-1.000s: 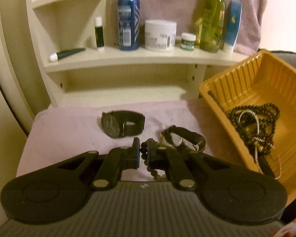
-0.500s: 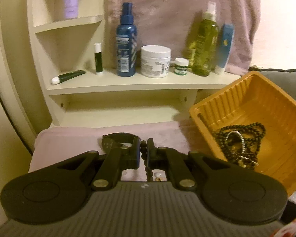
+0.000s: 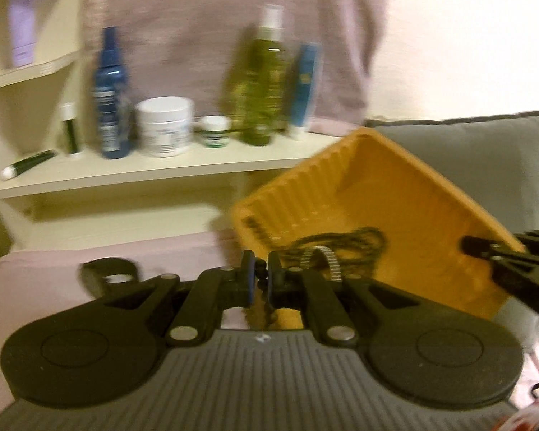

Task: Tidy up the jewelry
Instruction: 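Lift the dark bead bracelet and carry it over the tray with the left gripper, then open the left gripper to drop the dark bracelet into the tray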

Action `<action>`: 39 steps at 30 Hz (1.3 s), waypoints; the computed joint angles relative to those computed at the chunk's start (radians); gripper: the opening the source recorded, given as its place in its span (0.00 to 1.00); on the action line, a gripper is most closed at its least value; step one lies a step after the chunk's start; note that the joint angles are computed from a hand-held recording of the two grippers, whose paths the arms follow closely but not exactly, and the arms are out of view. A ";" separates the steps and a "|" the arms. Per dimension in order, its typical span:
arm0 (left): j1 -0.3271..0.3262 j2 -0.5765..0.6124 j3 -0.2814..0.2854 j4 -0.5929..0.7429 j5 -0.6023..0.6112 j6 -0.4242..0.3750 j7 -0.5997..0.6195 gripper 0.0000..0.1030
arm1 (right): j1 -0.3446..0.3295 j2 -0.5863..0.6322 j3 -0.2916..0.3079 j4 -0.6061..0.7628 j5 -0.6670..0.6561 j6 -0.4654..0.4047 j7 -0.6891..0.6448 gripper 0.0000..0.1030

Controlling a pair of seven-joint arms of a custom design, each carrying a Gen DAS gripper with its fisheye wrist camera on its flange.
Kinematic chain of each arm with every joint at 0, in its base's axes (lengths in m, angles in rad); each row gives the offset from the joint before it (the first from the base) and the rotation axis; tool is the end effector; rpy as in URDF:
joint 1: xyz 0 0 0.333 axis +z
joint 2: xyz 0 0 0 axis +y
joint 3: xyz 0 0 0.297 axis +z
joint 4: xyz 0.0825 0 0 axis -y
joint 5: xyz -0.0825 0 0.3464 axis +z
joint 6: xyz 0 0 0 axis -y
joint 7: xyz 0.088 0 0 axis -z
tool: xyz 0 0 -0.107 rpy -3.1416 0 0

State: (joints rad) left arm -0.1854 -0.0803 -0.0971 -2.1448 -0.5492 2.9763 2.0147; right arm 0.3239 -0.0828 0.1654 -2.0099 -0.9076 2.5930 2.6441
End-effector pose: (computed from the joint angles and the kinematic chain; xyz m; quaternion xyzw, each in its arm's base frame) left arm 0.5247 -0.1162 0.5393 -0.5542 0.6992 -0.3926 0.2234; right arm 0.4718 0.2715 0.5547 -0.6486 0.6133 -0.3452 0.2899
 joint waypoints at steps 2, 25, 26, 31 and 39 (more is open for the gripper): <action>-0.019 0.008 -0.004 0.017 -0.045 -0.014 0.042 0.06 | 0.000 -0.001 0.000 0.000 0.000 -0.001 0.001 0.06; 0.020 0.073 -0.086 0.095 -0.158 -0.146 0.119 0.13 | -0.007 -0.003 -0.002 -0.010 0.013 0.015 0.002 0.06; 0.022 0.069 -0.084 0.090 -0.150 -0.138 0.108 0.14 | -0.007 -0.002 -0.002 -0.009 0.012 0.016 0.003 0.06; 0.034 0.045 -0.063 0.068 -0.138 -0.118 0.074 0.14 | -0.008 -0.001 -0.002 -0.009 0.014 0.016 0.001 0.06; 0.055 0.002 -0.021 0.001 -0.063 -0.066 -0.033 0.18 | -0.008 -0.002 -0.002 -0.011 0.012 0.017 0.001 0.06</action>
State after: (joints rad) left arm -0.1303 -0.0788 -0.1176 -2.1435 -0.6125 2.9103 1.9820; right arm 0.3157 -0.0851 0.1632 -2.0205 -0.8959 2.6095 2.6450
